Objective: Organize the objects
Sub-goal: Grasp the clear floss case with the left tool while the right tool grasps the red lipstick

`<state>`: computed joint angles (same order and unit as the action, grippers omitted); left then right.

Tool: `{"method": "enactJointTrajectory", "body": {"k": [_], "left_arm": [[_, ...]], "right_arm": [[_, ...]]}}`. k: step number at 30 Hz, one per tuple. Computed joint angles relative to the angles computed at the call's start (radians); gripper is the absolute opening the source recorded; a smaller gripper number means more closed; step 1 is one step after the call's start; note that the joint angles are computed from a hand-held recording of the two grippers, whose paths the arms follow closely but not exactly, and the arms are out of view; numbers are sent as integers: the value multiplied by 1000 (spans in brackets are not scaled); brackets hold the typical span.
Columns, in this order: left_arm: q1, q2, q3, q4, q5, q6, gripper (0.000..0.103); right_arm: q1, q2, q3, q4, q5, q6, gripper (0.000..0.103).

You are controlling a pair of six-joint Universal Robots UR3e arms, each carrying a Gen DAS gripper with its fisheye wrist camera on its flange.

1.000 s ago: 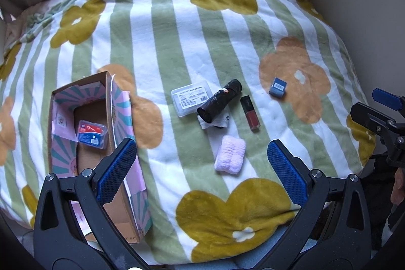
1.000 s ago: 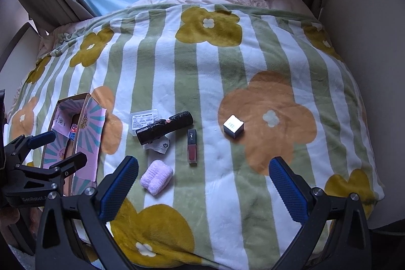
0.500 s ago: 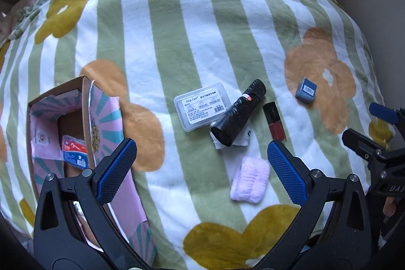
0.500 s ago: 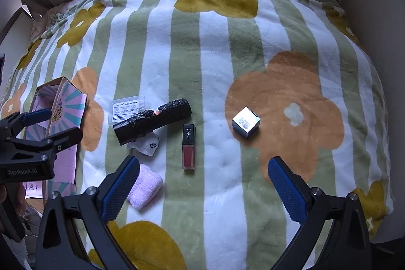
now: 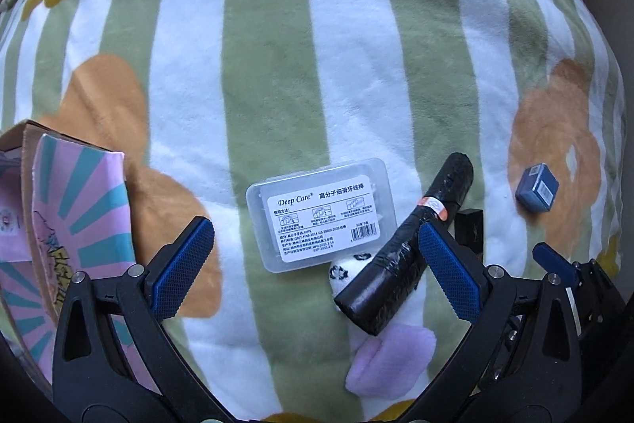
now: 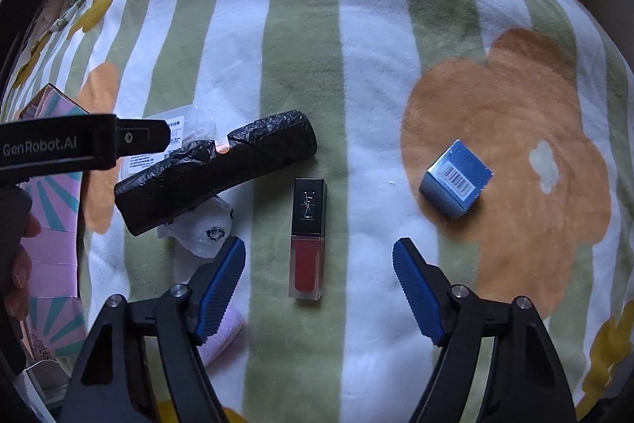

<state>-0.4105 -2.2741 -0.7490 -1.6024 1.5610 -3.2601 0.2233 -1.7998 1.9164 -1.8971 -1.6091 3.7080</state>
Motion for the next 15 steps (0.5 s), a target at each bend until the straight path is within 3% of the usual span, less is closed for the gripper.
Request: {"method": "enactJointTrajectory", "body": {"k": [9, 10, 12, 15], "left_arm": [[1, -157, 166, -100, -18, -70, 103], [-3, -179, 197, -117, -11, -72, 103], [-11, -224, 264, -158, 0, -75, 99], [-14, -257, 304, -188, -11, -79, 92]], "right_arm": [[-50, 72, 57, -44, 55, -30, 51], [-52, 78, 63, -54, 61, 23, 48], [-61, 85, 70, -51, 71, 18, 39], [-65, 90, 70, -40, 71, 13, 33]]}}
